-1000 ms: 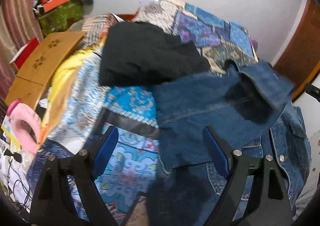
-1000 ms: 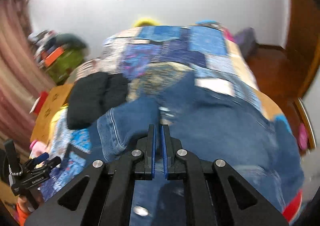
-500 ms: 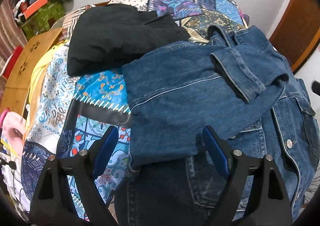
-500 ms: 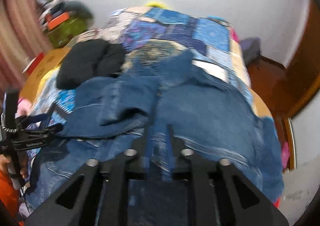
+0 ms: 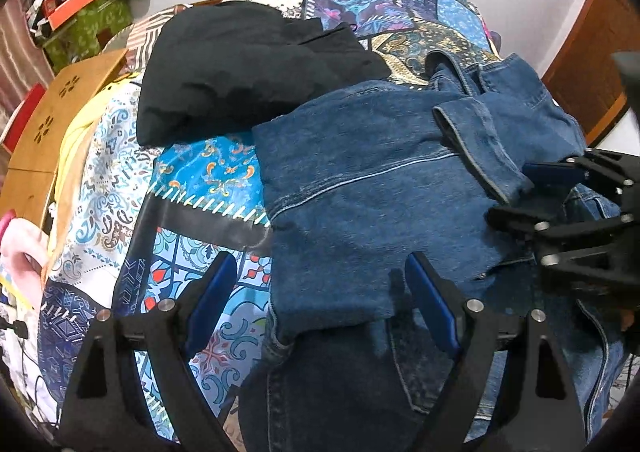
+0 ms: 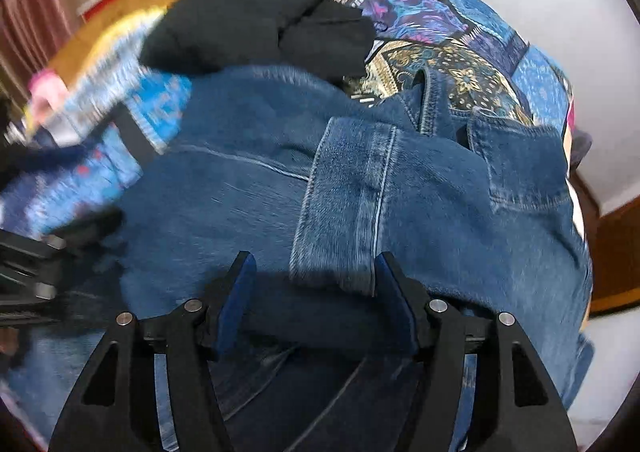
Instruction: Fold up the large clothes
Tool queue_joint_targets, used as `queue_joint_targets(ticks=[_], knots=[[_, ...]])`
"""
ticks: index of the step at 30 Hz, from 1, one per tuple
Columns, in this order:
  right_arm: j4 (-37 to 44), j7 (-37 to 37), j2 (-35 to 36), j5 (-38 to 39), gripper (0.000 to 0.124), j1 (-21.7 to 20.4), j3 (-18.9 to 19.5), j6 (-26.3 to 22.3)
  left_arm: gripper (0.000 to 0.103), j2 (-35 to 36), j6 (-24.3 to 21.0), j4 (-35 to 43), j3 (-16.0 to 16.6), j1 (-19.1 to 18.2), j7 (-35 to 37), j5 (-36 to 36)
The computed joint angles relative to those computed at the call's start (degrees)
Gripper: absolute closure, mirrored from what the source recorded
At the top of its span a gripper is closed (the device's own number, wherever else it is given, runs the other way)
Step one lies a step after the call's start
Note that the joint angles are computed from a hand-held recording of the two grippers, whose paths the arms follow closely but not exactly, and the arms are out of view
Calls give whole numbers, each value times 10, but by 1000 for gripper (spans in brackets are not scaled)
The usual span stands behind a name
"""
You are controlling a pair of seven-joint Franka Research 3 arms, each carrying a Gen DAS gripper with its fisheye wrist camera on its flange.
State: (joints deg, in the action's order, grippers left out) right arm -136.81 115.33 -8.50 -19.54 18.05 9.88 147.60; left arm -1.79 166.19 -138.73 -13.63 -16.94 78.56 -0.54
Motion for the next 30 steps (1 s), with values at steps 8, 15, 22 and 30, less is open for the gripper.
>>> queue_joint_targets(ticks=[8,15,22,30], knots=[[10,-11,11,16,72,-8,-10,0,17,11,-1,3,-1,4,20,-26],[-1,45,-12,-18,104,-15,-5,0,17,1,7,-3,-1,6,0,-1],[-64,80,-132,31,106,-49,-3,64,17,-14,8,-6,-1,4,-30,42],[-151,80,-252,138,106,-113,-14,99,17,-20,8,-1,-2,-6,-38,62]])
